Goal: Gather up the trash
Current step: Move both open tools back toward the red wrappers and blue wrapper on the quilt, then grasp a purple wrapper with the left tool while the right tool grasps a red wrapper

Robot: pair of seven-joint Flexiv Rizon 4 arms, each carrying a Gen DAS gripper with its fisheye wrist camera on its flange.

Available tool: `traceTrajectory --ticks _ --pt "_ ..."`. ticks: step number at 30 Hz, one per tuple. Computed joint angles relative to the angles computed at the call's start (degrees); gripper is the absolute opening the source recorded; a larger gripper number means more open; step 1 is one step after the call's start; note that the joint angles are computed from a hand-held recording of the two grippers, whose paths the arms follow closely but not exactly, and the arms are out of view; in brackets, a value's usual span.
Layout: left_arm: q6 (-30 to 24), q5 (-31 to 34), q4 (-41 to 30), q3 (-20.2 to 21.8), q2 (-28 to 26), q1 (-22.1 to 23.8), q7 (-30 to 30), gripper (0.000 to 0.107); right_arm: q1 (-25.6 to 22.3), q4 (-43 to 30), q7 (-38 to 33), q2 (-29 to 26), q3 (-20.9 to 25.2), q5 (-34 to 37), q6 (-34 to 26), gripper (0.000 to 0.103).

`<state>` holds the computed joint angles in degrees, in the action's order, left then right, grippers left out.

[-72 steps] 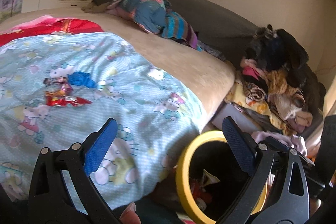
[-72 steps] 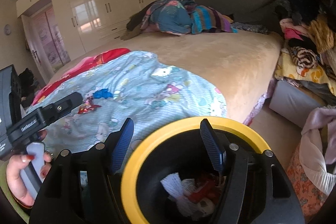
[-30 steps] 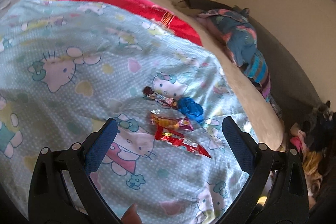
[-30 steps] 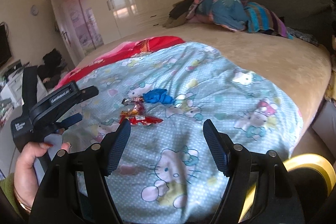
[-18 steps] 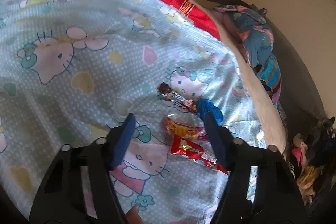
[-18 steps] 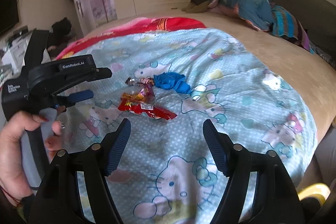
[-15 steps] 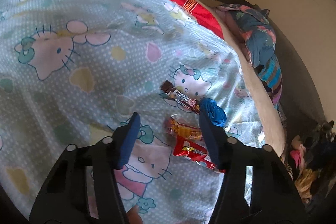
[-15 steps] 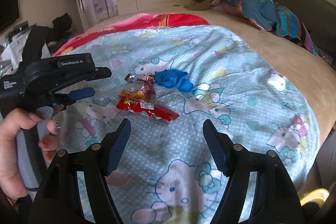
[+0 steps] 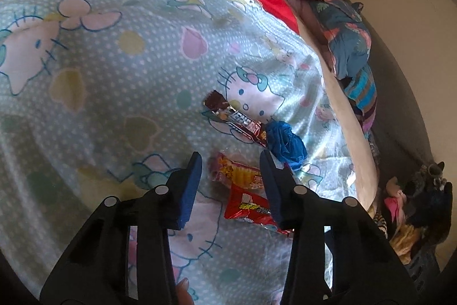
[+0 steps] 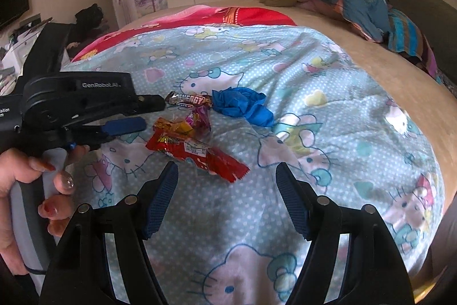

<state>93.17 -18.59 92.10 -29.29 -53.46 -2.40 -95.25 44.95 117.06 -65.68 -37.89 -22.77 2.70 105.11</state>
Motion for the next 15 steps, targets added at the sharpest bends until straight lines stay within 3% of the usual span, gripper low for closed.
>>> traceTrajectory --ticks 6,8,10,11,15 --pt "-3.3 -0.9 -2.3 0.7 -1.2 -1.1 0.9 0.035 -4.2 -2.2 -1.1 -0.8 3.7 -3.4 -1.6 0.057" --pt "-3.8 -1.4 -2.7 0.8 -1.5 -1.3 1.5 0.035 -5.2 -2.7 -1.5 -1.1 4.7 -4.6 -2.3 0.049" --pt "-4.4 -1.9 -3.3 1.4 -1.7 -1.8 1.8 0.035 -6.9 -3.2 -1.8 -1.1 6.5 -6.0 -3.2 0.031" --pt "-4.8 -2.1 -3.7 1.7 -1.8 -2.2 2.1 0.035 -8.0 -3.3 -1.8 -1.1 7.7 -6.7 -3.6 0.027" --pt "-5.7 -2.7 -4.7 3.3 -1.9 -3.4 2.9 0.029 -8.7 -2.3 -1.5 -0.8 8.8 -7.3 -2.5 0.02"
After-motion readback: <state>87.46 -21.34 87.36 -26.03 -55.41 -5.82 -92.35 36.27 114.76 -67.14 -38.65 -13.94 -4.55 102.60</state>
